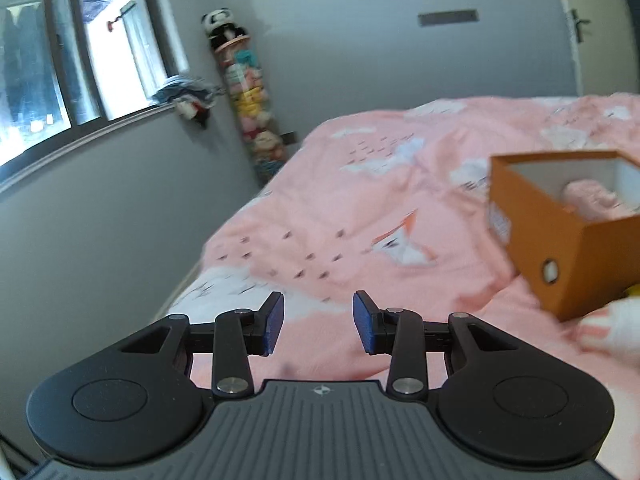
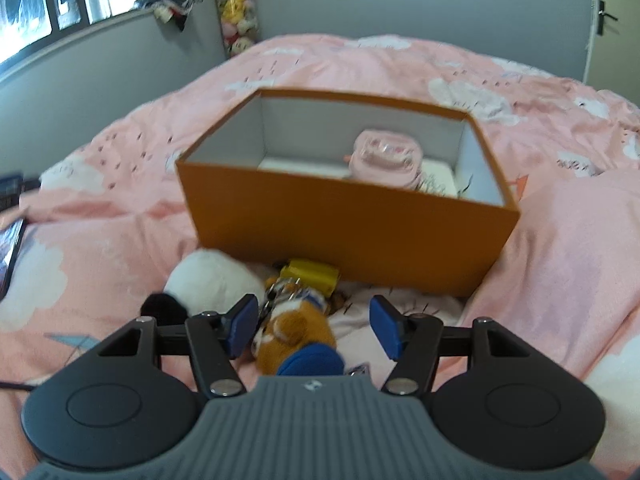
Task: Organize objects
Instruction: 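Grasp the white bear plush with the left tool while the right grasps the red panda plush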
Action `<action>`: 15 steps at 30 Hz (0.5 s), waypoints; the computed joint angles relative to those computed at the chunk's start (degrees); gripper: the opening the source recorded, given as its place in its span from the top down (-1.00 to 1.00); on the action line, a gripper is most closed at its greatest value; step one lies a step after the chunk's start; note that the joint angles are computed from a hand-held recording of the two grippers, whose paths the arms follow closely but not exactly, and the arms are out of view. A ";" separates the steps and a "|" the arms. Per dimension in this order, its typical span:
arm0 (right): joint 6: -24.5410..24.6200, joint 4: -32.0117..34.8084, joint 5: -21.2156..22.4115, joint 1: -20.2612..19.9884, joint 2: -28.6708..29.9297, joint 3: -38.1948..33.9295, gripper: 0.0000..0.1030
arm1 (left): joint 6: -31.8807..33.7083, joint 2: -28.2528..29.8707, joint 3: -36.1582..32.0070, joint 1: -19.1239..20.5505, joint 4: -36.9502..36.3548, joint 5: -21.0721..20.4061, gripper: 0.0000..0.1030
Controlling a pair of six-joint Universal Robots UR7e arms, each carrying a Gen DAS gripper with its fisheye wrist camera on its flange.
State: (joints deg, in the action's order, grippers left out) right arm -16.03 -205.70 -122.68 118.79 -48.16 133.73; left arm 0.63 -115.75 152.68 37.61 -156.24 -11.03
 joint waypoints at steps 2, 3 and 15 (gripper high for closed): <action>0.81 3.49 -0.10 0.09 -0.49 0.09 -0.24 | -1.69 -2.36 -0.50 -1.23 4.32 -2.07 0.15; 1.30 5.10 -0.33 0.16 -0.60 0.06 -0.24 | -0.43 -1.82 -0.44 -1.49 2.89 -2.70 0.15; 7.49 13.30 -1.90 -1.61 -0.83 -0.66 0.16 | 9.56 4.31 -0.41 -1.43 -5.77 -11.13 0.14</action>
State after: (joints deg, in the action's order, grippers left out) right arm -8.54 -192.40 -124.58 117.18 -49.00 133.07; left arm 10.18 -111.43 152.27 36.18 -162.01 -22.16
